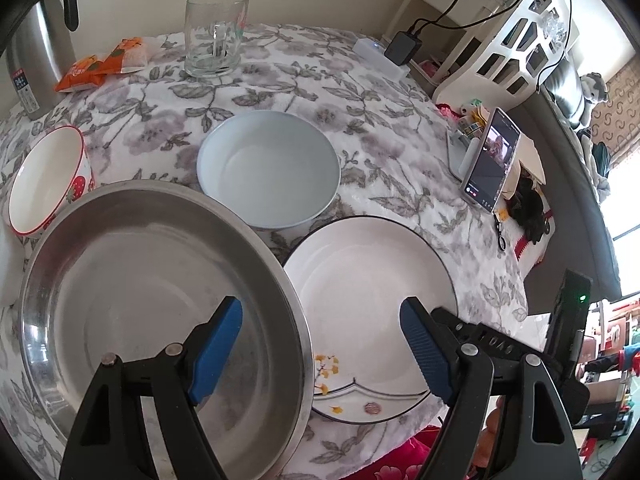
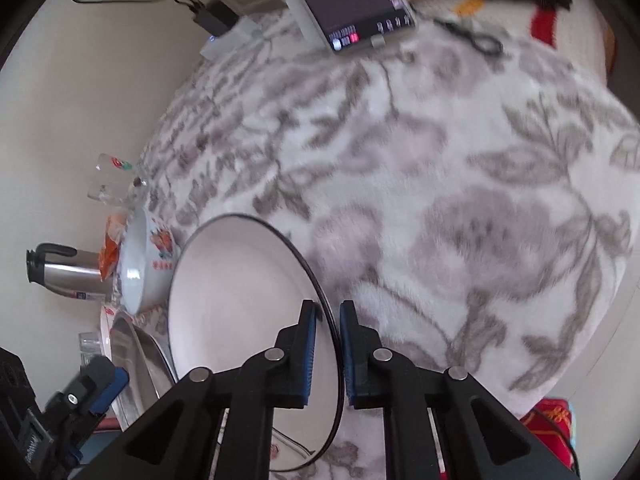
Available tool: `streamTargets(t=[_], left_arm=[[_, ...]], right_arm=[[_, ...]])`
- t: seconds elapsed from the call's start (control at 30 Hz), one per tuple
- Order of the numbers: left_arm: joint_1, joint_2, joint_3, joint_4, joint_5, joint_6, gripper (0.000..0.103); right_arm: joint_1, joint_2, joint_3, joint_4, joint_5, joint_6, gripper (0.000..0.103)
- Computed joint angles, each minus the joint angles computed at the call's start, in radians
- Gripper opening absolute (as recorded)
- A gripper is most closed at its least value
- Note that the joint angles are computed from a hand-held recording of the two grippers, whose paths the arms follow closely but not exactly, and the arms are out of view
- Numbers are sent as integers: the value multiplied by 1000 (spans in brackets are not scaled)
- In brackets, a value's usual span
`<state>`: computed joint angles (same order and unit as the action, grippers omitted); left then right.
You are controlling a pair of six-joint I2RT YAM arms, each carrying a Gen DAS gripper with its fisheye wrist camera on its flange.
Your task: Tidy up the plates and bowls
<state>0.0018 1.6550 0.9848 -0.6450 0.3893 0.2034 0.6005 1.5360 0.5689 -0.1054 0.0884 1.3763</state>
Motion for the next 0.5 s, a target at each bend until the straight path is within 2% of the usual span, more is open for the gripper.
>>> streamTargets(t=[0.1, 0.3, 0.4, 0.5], left_arm=[[-10, 5, 4, 1, -1, 2, 82], [-61, 37, 22, 8, -16, -2, 82], [-92, 69, 48, 10, -31, -7, 73], [-117, 109, 81, 13, -45, -17, 70]], right_arm=[[-33, -24, -16, 9, 18, -20, 13], [-111, -20, -50, 80, -29, -54, 14], [-134, -20, -46, 77, -32, -87, 14], [-154, -14, -59, 98, -53, -99, 15]])
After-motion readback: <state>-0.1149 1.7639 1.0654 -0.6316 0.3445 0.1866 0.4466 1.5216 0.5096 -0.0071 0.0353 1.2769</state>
